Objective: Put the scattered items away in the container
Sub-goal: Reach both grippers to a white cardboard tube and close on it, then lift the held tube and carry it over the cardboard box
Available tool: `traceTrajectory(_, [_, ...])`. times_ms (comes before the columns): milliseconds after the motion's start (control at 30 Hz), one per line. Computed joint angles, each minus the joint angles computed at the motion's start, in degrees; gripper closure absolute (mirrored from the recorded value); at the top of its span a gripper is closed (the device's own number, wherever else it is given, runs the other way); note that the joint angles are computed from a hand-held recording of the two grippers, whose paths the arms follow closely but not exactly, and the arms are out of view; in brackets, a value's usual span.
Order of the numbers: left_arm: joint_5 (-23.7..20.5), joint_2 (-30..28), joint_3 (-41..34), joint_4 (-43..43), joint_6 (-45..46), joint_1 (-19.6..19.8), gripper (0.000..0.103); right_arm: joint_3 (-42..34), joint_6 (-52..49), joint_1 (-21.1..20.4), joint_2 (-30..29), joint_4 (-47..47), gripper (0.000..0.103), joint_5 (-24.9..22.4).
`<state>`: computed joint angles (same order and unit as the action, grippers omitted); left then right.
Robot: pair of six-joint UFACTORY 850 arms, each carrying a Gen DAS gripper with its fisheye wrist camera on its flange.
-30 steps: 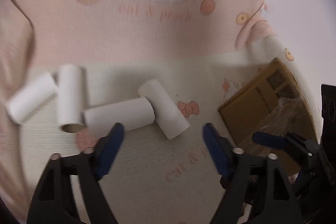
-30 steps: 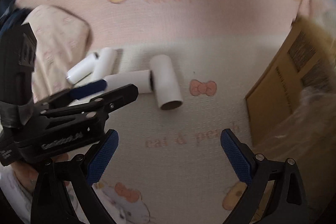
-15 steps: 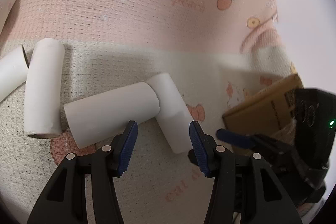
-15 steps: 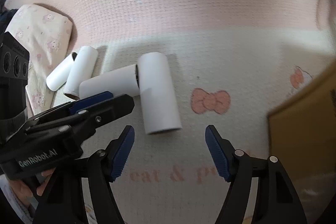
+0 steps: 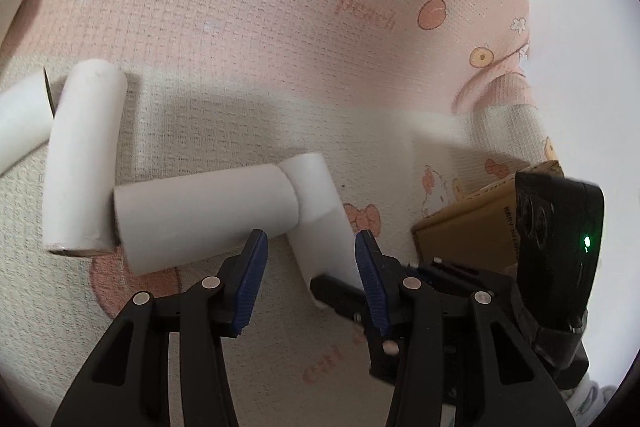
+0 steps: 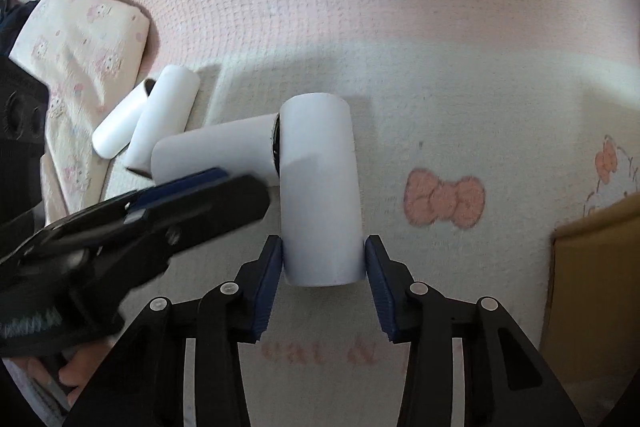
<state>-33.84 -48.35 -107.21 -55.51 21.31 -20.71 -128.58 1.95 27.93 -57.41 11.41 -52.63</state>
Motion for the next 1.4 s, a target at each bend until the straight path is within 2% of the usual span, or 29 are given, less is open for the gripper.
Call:
traceTrajectory(100, [-0.9, 0.4, 0.7, -1.5, 0.6, 0.1, 0.053, 5.1, 0.7, 0.7, 3.1, -2.0, 0.063, 1.0])
traceTrajectory(233, [-0.8, 1.1, 1.3, 1.9, -1.1, -0.3, 0.053, 11.9, 2.1, 1.4, 7.5, -3.3, 0.063, 1.8])
traceTrajectory(367, [-5.6, 0.6, 1.1, -1.9, 1.7, -0.1, 0.053, 18.5, 3.8, 1.6, 11.8, -4.0, 0.063, 2.5])
traceTrajectory(467, [-7.9, 1.0, 1.6, -1.4, 2.2, -0.7, 0.053, 21.5, 4.3, 1.2, 13.8, -1.6, 0.063, 3.6])
traceTrajectory(633, [-7.6, 1.4, 1.8, 2.6, 1.0, -2.2, 0.053, 22.4, 4.0, 0.6, 14.0, 3.3, 0.063, 3.3])
traceTrajectory(867, [-9.6, -1.0, -1.0, 6.2, -3.7, -2.8, 0.054, 19.4, 3.9, 1.2, 11.6, 0.9, 0.063, 2.1])
traceTrajectory(1133, [-6.9, 0.8, 1.7, 4.5, -3.5, -2.9, 0.058, 20.5, 3.0, 0.9, 11.8, 4.0, 0.063, 3.8])
traceTrajectory(1400, [-1.0, 8.9, 9.8, 1.3, -4.0, -3.2, 0.059, 27.0, -0.8, 1.9, 18.9, 5.4, 0.063, 8.1])
